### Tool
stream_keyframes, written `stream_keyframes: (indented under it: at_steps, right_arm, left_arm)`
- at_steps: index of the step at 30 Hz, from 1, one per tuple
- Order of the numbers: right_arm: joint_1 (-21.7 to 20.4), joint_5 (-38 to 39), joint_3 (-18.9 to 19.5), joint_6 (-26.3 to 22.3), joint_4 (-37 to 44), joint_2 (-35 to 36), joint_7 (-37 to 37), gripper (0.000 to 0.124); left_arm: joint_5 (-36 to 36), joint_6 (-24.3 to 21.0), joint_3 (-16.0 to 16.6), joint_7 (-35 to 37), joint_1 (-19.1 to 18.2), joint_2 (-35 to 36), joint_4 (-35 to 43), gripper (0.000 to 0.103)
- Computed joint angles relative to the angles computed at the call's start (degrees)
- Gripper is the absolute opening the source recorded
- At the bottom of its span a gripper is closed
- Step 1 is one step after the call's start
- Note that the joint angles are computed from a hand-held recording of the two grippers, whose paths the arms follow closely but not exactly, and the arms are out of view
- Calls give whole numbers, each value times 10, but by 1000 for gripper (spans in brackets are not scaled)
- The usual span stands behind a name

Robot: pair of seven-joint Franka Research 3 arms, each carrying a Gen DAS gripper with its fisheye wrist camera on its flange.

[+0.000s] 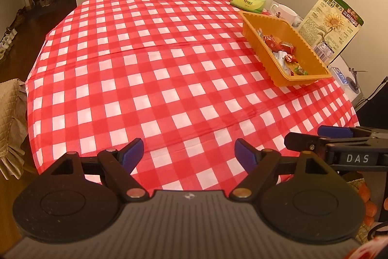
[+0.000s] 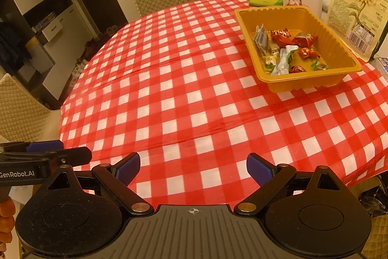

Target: Organize snacks

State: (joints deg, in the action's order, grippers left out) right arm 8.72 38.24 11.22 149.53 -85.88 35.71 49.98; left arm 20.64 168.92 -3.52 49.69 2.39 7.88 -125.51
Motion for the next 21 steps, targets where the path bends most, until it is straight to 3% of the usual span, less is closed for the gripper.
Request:
stream_keyframes:
  at_steps: [21]
  right_arm:
    - [7,-13,-2,3,-5,-6,7,94]
  left_arm:
    - [-18,11,-5,21,3,-7,-10,81]
